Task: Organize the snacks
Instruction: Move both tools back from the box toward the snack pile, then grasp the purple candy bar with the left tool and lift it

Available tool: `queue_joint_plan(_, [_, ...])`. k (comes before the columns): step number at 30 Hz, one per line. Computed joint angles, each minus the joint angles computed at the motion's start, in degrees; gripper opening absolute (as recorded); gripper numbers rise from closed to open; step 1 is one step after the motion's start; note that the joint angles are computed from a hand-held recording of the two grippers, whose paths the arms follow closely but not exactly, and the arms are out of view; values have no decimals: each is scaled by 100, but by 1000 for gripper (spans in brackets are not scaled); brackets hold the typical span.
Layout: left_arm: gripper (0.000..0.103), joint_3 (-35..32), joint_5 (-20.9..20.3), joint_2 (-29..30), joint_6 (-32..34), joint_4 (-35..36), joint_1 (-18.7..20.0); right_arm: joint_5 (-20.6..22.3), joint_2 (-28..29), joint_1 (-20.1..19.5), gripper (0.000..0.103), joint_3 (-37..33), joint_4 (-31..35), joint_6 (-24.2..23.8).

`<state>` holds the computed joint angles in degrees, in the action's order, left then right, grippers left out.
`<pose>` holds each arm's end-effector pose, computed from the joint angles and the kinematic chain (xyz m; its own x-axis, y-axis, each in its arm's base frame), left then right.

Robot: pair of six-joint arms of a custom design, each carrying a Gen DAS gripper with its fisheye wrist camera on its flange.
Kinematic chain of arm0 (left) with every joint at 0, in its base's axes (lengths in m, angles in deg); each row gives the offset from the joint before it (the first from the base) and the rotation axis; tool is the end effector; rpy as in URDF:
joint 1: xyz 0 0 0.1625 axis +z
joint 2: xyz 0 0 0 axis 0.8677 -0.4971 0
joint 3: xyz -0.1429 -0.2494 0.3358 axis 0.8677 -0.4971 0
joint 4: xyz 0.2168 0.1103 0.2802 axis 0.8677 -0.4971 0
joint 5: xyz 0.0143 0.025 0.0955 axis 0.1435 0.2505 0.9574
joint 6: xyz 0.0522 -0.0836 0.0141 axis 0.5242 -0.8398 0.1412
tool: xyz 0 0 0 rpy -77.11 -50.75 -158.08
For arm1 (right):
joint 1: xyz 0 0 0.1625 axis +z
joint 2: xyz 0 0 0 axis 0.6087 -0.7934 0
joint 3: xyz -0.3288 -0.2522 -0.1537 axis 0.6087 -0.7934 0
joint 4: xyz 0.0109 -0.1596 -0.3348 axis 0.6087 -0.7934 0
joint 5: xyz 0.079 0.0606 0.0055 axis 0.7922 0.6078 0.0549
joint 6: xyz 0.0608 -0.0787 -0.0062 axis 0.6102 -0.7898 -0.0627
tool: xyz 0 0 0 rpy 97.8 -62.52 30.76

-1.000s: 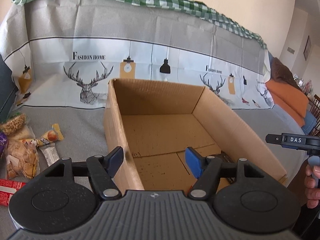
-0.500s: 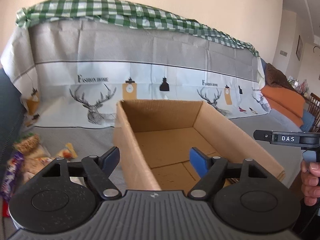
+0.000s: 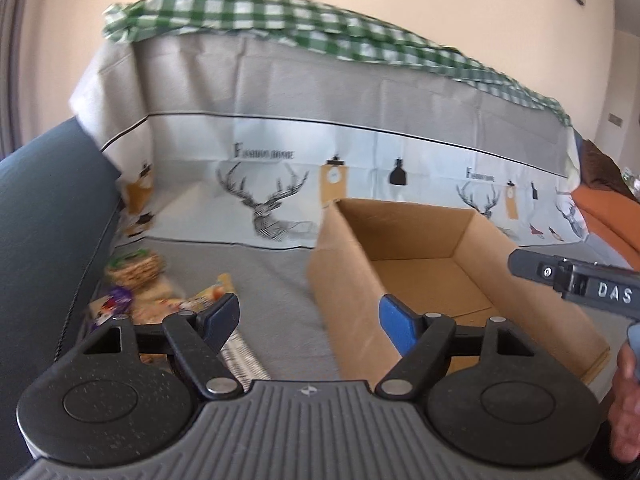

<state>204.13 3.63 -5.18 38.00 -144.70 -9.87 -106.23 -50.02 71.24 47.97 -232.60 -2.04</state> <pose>-0.1171 -0.4905 0.2448 -0.7811 -0.2639 -0.5659 0.4058 0.4742 -0.7813 0.3055 -0.5539 0.0674 -0.7189 -0.4441 0.5348 -0.6941 0.4163 -0.5873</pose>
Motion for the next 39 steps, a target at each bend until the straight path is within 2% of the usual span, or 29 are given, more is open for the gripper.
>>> queue_joint_plan(2, [68,71,33,-149,-134,101,37,176,54,65,71,-23,149,111])
queue_joint_plan(3, [64,96,64,-213,-173,120,57,276,78,94,65,-23,228,167])
queue_joint_plan(5, [42,141,74,-379,-271,228,122,512,132,147,54,-46,453,256])
queue_joint_plan(6, [36,145,88,-446,-275,291,162,650,162,169,47,-56,577,277])
queue_joint_plan(7, [28,132,150,-492,-224,356,204,792,192,194,44,-68,718,281])
queue_joint_plan(8, [23,106,231,-522,-143,423,244,895,224,227,40,-87,848,284])
queue_joint_plan(10, [18,52,386,-571,34,558,347,1055,317,298,39,-137,1073,258])
queue_joint_plan(13, [18,-70,746,-629,-73,1139,537,1067,488,419,39,-243,1312,167])
queue_joint_plan(18, [19,-191,1026,-1080,-1701,3236,932,866,793,547,39,-582,1679,220])
queue_joint_plan(22, [22,-397,1117,-1353,-2922,5040,1171,349,1102,675,41,-937,1894,83])
queue_joint_plan(23, [23,-433,1116,-1387,-3113,5302,1211,281,1158,680,42,-988,1935,78])
queue_joint_plan(28, [37,-608,1130,-1354,-3390,5710,1368,-68,1432,713,49,-1403,2253,212])
queue_joint_plan(33, [39,-801,1177,-1175,-3137,5803,1508,-463,1766,735,57,-1956,2579,422])
queue_joint_plan(39, [48,-1055,1233,-943,-2993,6002,1663,-848,2100,700,66,-2556,3018,749])
